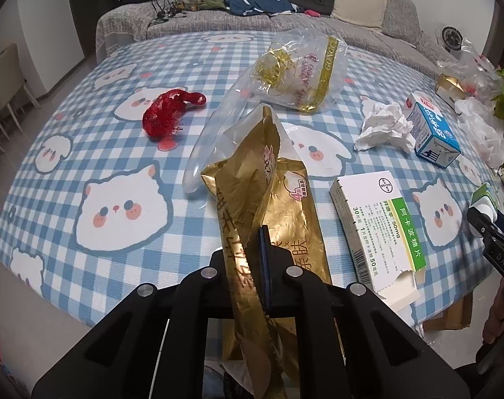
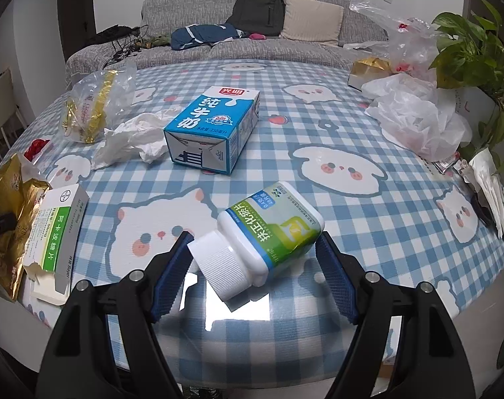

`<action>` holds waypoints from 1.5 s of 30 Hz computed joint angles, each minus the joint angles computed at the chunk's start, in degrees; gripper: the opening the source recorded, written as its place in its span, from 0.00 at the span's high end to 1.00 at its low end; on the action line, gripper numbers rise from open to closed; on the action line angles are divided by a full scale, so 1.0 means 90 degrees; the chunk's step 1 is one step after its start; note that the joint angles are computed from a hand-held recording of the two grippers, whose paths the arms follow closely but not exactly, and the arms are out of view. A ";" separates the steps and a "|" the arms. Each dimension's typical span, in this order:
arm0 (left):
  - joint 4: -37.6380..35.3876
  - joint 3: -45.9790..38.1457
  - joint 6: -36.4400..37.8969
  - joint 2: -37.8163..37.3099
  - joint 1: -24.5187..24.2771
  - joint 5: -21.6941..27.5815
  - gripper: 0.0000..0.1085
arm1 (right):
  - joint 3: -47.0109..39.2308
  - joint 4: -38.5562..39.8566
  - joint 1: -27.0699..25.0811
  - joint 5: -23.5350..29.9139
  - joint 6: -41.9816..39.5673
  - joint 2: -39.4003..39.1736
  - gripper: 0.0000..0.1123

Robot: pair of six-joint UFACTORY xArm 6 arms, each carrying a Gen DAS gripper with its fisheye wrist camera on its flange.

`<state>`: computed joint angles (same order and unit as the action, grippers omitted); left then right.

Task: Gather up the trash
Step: 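Carry the gold foil bag and the white pill bottle over the trash bin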

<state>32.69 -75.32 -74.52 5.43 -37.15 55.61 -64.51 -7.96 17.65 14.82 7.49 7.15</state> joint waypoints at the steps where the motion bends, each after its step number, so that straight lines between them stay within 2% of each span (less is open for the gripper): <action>1: 0.0012 0.0022 -0.0020 -0.0033 -0.0012 0.0013 0.93 | 0.0028 0.0015 0.0004 -0.0005 -0.0003 -0.0031 0.36; 16: 0.0204 0.0475 -0.0488 -0.0682 -0.0395 0.0335 0.93 | 0.0681 0.0159 0.0140 -0.0076 -0.0043 -0.0796 0.36; 27: 0.0438 0.0679 -0.0955 -0.1017 -0.0919 0.0688 0.93 | 0.1511 0.0214 0.0227 -0.0200 -0.0072 -0.1625 0.36; 45: 0.0594 0.1012 -0.1718 -0.1305 -0.1698 0.0943 0.94 | 0.2587 0.0316 0.0375 -0.0332 -0.0152 -0.2806 0.36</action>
<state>38.04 -66.21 -89.98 -6.31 -52.43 64.10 -41.23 -5.11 21.02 11.83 6.12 -18.10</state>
